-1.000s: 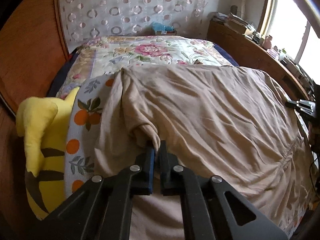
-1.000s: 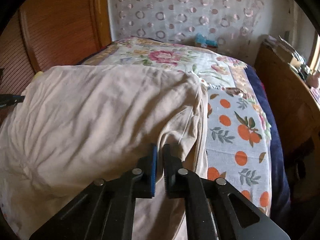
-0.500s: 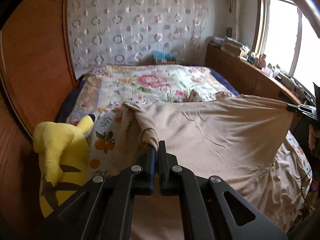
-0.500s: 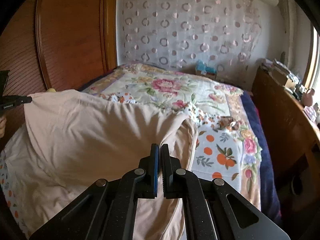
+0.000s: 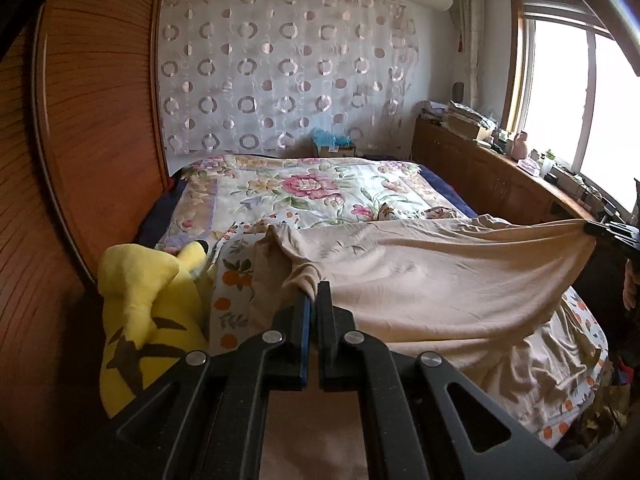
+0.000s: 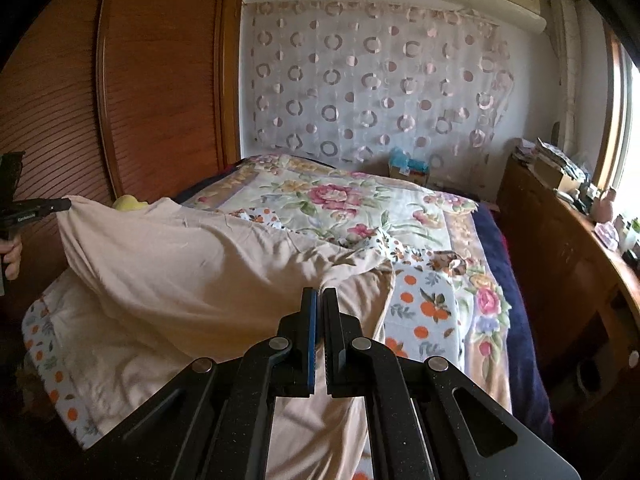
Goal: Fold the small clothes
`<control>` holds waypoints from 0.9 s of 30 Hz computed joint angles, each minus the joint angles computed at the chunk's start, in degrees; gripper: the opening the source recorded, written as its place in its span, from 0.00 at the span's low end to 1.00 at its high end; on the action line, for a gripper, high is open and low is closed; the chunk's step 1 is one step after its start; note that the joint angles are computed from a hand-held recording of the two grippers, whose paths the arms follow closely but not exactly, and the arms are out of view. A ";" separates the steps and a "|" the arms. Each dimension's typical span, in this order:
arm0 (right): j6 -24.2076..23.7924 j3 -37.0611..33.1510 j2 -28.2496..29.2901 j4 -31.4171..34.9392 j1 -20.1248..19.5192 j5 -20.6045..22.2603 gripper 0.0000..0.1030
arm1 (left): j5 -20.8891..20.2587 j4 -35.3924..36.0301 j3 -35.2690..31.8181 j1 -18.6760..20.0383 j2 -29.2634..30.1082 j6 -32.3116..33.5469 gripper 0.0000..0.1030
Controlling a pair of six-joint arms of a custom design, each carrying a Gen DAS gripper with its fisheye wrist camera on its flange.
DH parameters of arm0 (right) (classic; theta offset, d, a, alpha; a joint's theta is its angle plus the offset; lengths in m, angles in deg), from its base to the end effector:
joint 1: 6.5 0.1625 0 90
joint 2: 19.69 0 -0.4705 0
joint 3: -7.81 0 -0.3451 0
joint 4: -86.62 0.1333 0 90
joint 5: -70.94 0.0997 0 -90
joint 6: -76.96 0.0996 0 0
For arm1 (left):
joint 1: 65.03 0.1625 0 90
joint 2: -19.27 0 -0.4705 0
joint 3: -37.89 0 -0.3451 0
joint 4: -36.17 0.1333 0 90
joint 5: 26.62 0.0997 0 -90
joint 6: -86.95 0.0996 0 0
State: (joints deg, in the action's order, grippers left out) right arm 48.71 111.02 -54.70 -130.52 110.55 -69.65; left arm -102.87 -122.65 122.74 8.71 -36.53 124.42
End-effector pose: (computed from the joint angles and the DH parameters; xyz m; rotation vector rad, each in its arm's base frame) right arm 0.3317 -0.5258 0.1648 0.4580 -2.0328 1.1276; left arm -0.0466 -0.7204 0.3735 1.0938 2.4150 -0.8829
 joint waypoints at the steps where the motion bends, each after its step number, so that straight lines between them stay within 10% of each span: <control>1: 0.37 0.69 -0.16 0.01 0.37 -0.40 0.03 | 0.08 -0.55 0.80 0.08 -0.57 0.18 0.03; 17: 13.79 9.87 -0.49 4.97 0.47 -1.76 0.03 | 4.51 -2.96 9.78 2.81 -3.78 0.21 0.03; 27: 13.08 8.03 0.82 4.25 -0.55 -4.15 0.05 | 4.93 -4.57 12.11 3.07 -4.27 0.47 0.03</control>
